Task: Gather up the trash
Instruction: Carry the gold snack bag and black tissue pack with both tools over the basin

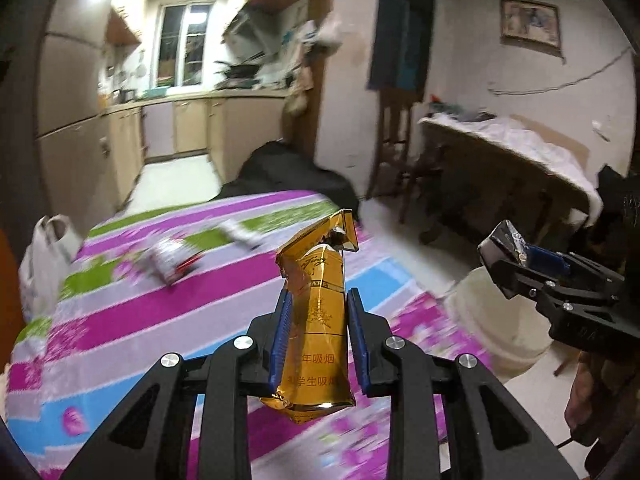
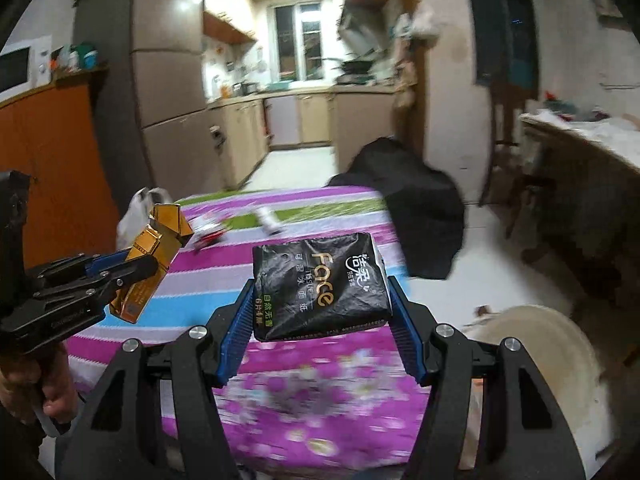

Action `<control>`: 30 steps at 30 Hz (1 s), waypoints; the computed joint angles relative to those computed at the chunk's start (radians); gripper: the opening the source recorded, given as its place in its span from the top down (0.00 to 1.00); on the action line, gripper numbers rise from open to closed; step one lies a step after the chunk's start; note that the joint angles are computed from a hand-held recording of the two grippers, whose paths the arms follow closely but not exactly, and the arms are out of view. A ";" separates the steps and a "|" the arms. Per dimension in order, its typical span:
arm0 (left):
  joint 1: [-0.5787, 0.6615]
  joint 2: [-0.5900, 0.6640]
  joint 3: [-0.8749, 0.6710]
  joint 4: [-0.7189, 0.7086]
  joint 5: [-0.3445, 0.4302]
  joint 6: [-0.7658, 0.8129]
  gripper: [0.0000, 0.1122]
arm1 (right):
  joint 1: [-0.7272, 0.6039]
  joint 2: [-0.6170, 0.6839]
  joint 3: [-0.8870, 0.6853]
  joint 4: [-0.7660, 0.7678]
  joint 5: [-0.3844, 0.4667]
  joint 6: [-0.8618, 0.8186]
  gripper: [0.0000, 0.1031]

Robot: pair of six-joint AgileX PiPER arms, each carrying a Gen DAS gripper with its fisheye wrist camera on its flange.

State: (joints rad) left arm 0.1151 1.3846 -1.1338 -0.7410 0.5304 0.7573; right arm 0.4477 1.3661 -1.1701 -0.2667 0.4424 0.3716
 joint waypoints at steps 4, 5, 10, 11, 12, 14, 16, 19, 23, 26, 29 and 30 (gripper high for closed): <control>-0.167 0.043 -0.085 0.117 -0.042 -0.184 0.75 | -0.120 -0.073 0.033 0.046 0.026 -0.067 0.42; -0.200 0.059 -0.111 0.150 -0.047 -0.228 0.75 | -0.151 -0.087 0.038 0.067 0.033 -0.092 0.42; -0.399 0.177 -0.278 0.368 -0.058 -0.488 0.75 | -0.342 -0.142 0.057 0.217 0.067 -0.272 0.42; -0.423 0.195 -0.304 0.393 -0.054 -0.517 0.75 | -0.379 -0.142 0.053 0.253 0.075 -0.315 0.42; -0.457 0.221 -0.337 0.432 -0.051 -0.562 0.75 | -0.425 -0.140 0.047 0.294 0.087 -0.365 0.42; -0.516 0.281 -0.412 0.495 -0.037 -0.632 0.74 | -0.480 -0.127 0.035 0.348 0.102 -0.421 0.42; -0.556 0.334 -0.480 0.524 -0.016 -0.668 0.75 | -0.544 -0.105 0.013 0.407 0.132 -0.488 0.42; -0.620 0.443 -0.622 0.578 0.043 -0.723 0.74 | -0.603 -0.054 -0.027 0.449 0.177 -0.539 0.42; -0.667 0.585 -0.813 0.596 0.142 -0.747 0.74 | -0.675 0.014 -0.072 0.513 0.239 -0.606 0.42; -0.683 0.689 -0.959 0.592 0.227 -0.743 0.74 | -0.722 0.038 -0.073 0.548 0.266 -0.650 0.42; -0.697 0.814 -1.141 0.593 0.339 -0.755 0.74 | -0.759 0.075 -0.085 0.582 0.290 -0.686 0.42; -0.691 0.833 -1.165 0.579 0.359 -0.744 0.74 | -0.770 0.090 -0.087 0.595 0.294 -0.699 0.42</control>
State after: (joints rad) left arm -0.5758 2.2177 -2.2988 -0.1623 0.8899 0.0130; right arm -0.3219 1.4564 -1.2567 0.3285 0.7368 -0.3274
